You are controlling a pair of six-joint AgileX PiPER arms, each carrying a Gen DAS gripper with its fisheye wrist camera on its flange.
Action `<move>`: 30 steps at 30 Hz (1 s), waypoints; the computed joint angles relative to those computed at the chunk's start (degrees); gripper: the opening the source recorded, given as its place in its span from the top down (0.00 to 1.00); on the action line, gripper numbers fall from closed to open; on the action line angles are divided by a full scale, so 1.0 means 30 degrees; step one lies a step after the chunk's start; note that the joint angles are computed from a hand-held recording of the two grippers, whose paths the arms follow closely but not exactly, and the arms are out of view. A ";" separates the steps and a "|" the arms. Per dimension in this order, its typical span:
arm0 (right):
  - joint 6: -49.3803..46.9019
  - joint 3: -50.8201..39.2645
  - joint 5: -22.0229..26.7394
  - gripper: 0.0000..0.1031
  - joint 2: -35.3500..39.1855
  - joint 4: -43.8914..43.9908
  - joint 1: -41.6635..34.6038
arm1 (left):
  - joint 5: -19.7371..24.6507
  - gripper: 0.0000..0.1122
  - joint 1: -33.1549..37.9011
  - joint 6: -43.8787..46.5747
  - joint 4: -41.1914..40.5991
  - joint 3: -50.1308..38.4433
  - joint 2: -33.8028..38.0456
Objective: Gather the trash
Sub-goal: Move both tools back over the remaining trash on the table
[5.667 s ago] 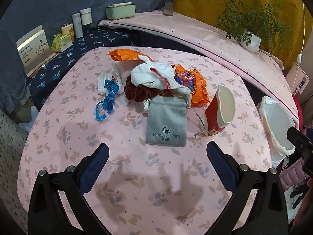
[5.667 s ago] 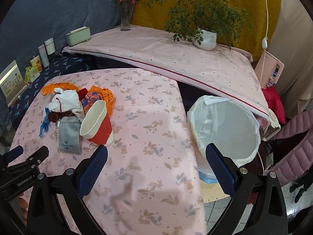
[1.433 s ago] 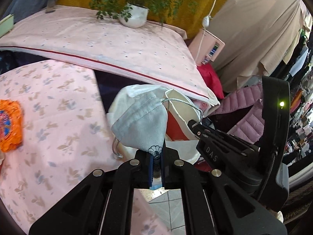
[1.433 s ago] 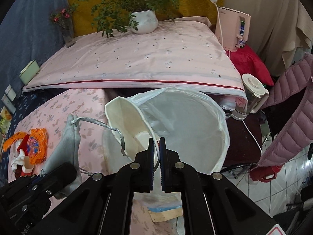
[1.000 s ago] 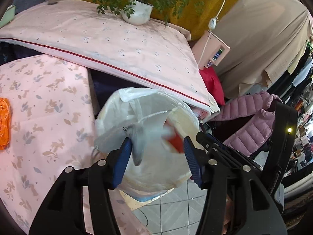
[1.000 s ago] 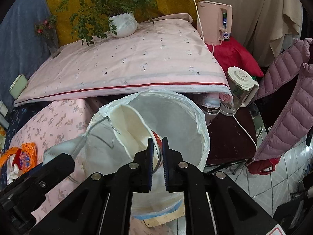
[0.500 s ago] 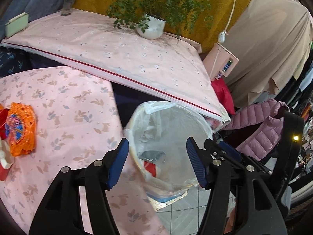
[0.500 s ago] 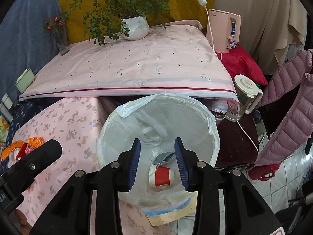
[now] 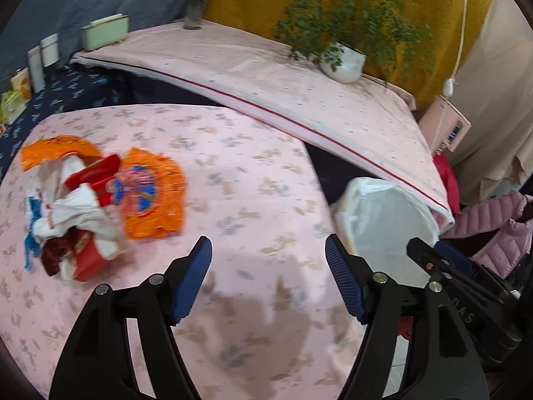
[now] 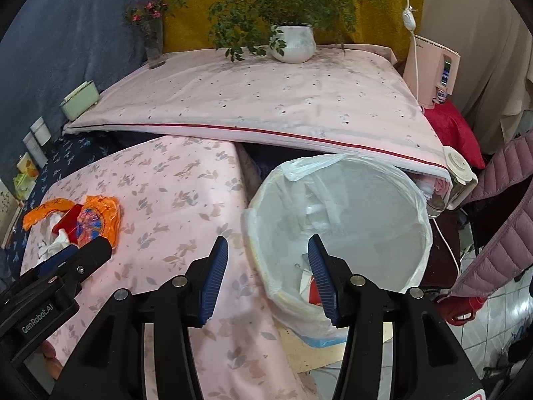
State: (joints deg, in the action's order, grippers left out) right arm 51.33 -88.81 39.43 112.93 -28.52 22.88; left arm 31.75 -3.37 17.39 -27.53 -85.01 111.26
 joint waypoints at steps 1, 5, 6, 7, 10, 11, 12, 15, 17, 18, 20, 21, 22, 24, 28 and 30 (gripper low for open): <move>0.0001 -0.0193 0.0097 0.52 0.0122 0.0065 0.0262 | -0.0065 0.40 0.0357 0.0143 -0.0088 0.0288 -0.0110; 0.0028 -0.0956 0.0492 0.52 0.0573 0.0169 0.1356 | -0.0164 0.40 0.1731 0.0665 -0.0294 0.1201 -0.0371; 0.0006 -0.1168 0.0586 0.52 0.0695 0.0262 0.1601 | -0.0340 0.40 0.2103 0.0646 -0.0060 0.1530 -0.0496; -0.0029 -0.1358 0.0629 0.52 0.0802 0.0404 0.1821 | -0.0523 0.40 0.2337 0.0673 0.0093 0.1802 -0.0601; -0.0083 -0.2021 0.0858 0.52 0.1204 0.0676 0.2459 | -0.0807 0.40 0.3248 0.1200 0.0108 0.2479 -0.0888; -0.0067 -0.2288 0.0991 0.52 0.1377 0.0676 0.2699 | -0.0795 0.40 0.3605 0.1538 -0.0080 0.2644 -0.0947; -0.0093 -0.2531 0.1098 0.52 0.1537 0.0730 0.2910 | -0.0754 0.40 0.3956 0.1868 -0.0287 0.2803 -0.1010; -0.0202 -0.3407 0.1454 0.52 0.2106 0.0922 0.3605 | -0.0761 0.40 0.4868 0.2540 -0.0640 0.3190 -0.1116; -0.0407 -0.4075 0.1760 0.52 0.2506 0.1091 0.4014 | -0.0702 0.40 0.5389 0.2742 -0.0663 0.3369 -0.1151; -0.0547 -0.4359 0.1845 0.52 0.2677 0.1237 0.4210 | -0.0615 0.40 0.5722 0.3031 -0.0794 0.3433 -0.1143; -0.0993 -0.5083 0.2047 0.52 0.3083 0.1623 0.4573 | -0.0617 0.40 0.6165 0.3319 -0.0861 0.3548 -0.1131; -0.1143 -0.5412 0.2143 0.52 0.3261 0.1674 0.4762 | -0.0594 0.40 0.6403 0.3402 -0.0863 0.3552 -0.1093; -0.1315 -0.5870 0.2315 0.52 0.3501 0.1724 0.4957 | -0.0502 0.40 0.6685 0.3565 -0.0980 0.3520 -0.1027; -0.1733 -0.6830 0.2664 0.52 0.4003 0.1934 0.5319 | -0.0221 0.40 0.7210 0.3838 -0.1211 0.3353 -0.0853; -0.2931 -0.9475 0.3637 0.49 0.5467 0.2572 0.5949 | 0.0178 0.37 0.8138 0.3909 -0.1184 0.2998 -0.0494; -0.3672 -1.1164 0.4251 0.48 0.6424 0.2935 0.6187 | 0.0276 0.34 0.8569 0.4010 -0.1260 0.2832 -0.0346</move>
